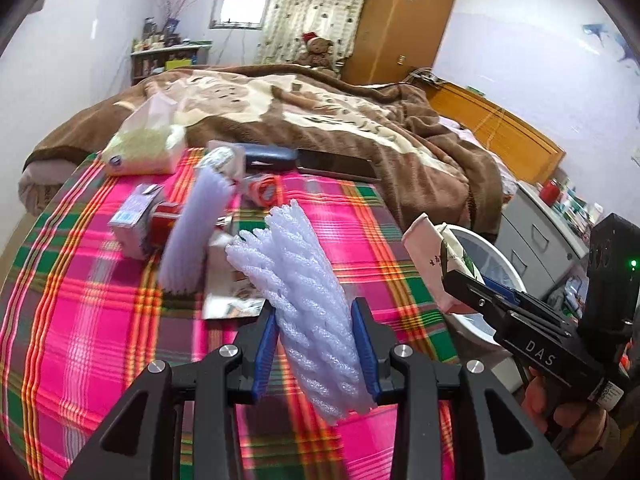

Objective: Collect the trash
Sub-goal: 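Carry the paper bag and foam net over the wastebasket with both tools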

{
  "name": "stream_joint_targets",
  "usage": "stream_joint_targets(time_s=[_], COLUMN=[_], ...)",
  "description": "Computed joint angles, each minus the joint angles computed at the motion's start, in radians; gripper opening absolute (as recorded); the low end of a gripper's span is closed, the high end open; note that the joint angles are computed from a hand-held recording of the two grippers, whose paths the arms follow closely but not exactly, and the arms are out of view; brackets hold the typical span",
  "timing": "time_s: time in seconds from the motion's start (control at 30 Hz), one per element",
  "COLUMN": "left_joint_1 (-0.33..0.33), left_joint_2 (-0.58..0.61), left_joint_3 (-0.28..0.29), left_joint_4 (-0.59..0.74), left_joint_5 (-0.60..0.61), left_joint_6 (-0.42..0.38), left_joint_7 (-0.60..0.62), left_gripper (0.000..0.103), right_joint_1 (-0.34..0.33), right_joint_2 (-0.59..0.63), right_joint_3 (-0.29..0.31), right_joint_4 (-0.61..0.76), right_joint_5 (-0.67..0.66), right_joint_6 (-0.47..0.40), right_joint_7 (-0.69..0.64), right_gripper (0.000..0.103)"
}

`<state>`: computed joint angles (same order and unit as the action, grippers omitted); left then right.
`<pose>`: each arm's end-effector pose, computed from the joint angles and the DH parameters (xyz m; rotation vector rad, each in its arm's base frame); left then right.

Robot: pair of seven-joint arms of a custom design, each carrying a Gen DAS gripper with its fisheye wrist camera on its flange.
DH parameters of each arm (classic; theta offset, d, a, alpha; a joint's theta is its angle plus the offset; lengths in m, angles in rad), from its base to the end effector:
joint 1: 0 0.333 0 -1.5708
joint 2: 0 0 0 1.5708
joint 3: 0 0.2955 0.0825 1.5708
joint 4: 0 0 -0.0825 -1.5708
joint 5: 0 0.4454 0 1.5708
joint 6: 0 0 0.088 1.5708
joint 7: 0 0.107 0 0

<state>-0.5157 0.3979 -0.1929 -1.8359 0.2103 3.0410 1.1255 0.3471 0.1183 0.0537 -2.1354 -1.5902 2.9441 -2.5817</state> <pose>0.5516 -0.4773 0.3585 -1.4788 2.2716 -1.1337 0.5348 0.2973 0.3221 -1.4191 1.8032 -0.5483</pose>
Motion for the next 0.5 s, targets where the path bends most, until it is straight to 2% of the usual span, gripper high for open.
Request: stream_joint_targets(time_s=[0.07,0.27,0.33,0.5], left_joint_1=[0.001,-0.054,-0.032,-0.042], left_joint_2=[0.015,0.081,0.117,0.218], left_joint_3=[-0.015,-0.002,-0.051,-0.097], left_joint_4=[0.024,0.131,0.178,0.323], left_joint_5=[0.000,0.035,0.015,-0.023], left_joint_6=[-0.003,-0.033,-0.048,-0.109], left_joint_7=[0.019,0.046,0.099,0.205], left_gripper=[0.037,0.037,0.037,0.037], right_joint_1=[-0.001,-0.026,-0.037,-0.069], right_joint_2=[-0.029,-0.122,-0.147,-0.195], right_joint_3=[-0.001,0.012,0.017,0.028], right_joint_4=[-0.029,-0.127,-0.155,-0.212], right_joint_5=[0.002,0.030,0.045,0.089], right_joint_6=[-0.026,-0.099,-0.121,-0.157], right_joint_7=[0.002,0.005,0.005,-0.007], right_gripper=[0.037,0.037,0.037,0.037])
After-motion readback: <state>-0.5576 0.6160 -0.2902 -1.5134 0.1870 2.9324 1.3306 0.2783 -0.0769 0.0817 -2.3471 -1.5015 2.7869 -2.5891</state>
